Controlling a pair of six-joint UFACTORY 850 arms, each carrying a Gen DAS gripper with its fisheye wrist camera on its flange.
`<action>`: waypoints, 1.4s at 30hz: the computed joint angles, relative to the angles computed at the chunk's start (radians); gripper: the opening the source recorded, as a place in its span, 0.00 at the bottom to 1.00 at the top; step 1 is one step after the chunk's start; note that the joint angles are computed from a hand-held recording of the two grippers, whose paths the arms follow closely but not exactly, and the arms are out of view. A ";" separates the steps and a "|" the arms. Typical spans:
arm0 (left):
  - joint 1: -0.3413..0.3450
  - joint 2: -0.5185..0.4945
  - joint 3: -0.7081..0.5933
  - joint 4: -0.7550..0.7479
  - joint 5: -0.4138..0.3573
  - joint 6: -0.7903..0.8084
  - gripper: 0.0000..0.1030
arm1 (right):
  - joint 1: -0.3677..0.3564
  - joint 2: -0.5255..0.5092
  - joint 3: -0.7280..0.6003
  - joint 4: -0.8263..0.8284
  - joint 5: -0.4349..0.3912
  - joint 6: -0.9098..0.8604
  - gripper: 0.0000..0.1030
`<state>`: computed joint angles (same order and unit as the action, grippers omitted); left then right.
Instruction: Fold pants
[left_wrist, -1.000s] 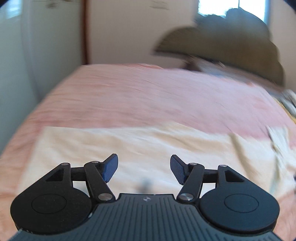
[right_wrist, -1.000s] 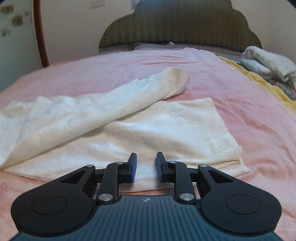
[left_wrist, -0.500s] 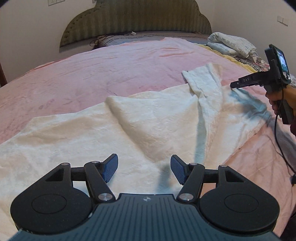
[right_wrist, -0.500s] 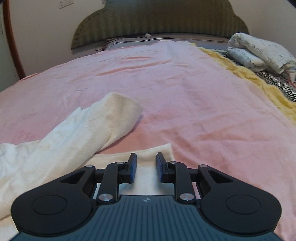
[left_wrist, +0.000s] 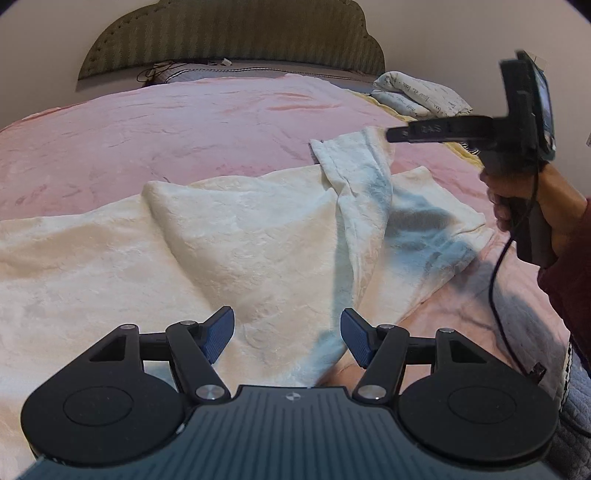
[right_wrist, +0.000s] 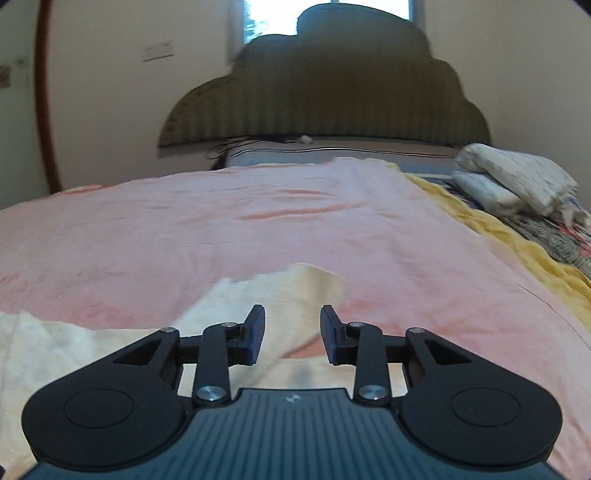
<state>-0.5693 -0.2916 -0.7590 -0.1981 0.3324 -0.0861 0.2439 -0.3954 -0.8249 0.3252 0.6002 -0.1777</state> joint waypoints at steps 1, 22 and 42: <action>0.001 -0.008 -0.004 0.009 0.000 -0.012 0.65 | 0.023 -0.021 -0.035 0.004 -0.023 -0.033 0.32; 0.029 -0.012 0.003 0.223 0.052 -0.204 0.68 | 0.001 -0.115 -0.105 0.131 0.008 0.165 0.14; -0.062 -0.057 -0.061 0.051 0.027 0.064 0.69 | -0.268 -0.055 0.201 -0.604 0.322 1.114 0.10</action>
<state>-0.6314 -0.3486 -0.8201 -0.1470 0.3592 -0.0224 -0.0242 -0.4503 -0.6244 -0.2786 0.9226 0.9367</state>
